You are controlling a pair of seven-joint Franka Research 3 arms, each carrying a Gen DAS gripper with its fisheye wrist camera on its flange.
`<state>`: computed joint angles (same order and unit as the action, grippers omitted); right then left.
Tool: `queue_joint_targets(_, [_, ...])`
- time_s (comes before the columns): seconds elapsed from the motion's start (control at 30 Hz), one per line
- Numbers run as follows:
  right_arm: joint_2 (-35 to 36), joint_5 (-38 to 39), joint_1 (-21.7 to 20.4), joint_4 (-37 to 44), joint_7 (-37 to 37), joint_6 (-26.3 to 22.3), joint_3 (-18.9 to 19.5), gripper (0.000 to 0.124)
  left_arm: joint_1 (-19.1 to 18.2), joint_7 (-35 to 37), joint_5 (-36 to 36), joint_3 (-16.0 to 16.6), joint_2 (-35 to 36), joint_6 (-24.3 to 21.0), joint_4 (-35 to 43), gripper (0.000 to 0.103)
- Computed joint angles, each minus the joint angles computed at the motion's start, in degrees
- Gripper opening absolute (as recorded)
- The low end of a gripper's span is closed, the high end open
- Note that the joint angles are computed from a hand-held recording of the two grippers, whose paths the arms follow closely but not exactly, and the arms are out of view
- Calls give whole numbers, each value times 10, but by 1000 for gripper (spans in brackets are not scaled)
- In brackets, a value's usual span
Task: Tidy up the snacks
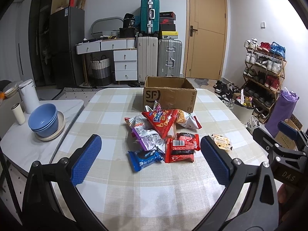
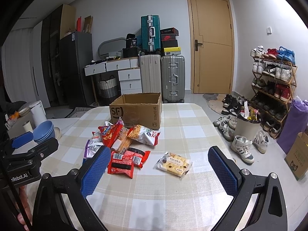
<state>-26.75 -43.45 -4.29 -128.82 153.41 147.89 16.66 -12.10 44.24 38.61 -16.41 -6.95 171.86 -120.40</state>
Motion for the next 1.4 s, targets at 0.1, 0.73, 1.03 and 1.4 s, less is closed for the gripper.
queue_joint_targets(0.1, [0,0,1,-1,0,1,-1,103,-2,9,-9,3,0,-1,0,102])
queue_joint_targets(0.73, [42,47,-7,-49,-22,100,-37,103,-13,145,-143,31,113,-60,54,102])
queue_joint_targets(1.03, [95,95,-10,-53,-76,162,-51,103,-7,248,-241,19,251,-126,178,102])
queue_joint_targets(1.4, [122,161,-2,-59,-122,188,-73,103,-30,280,-286,20,366,-207,327,102])
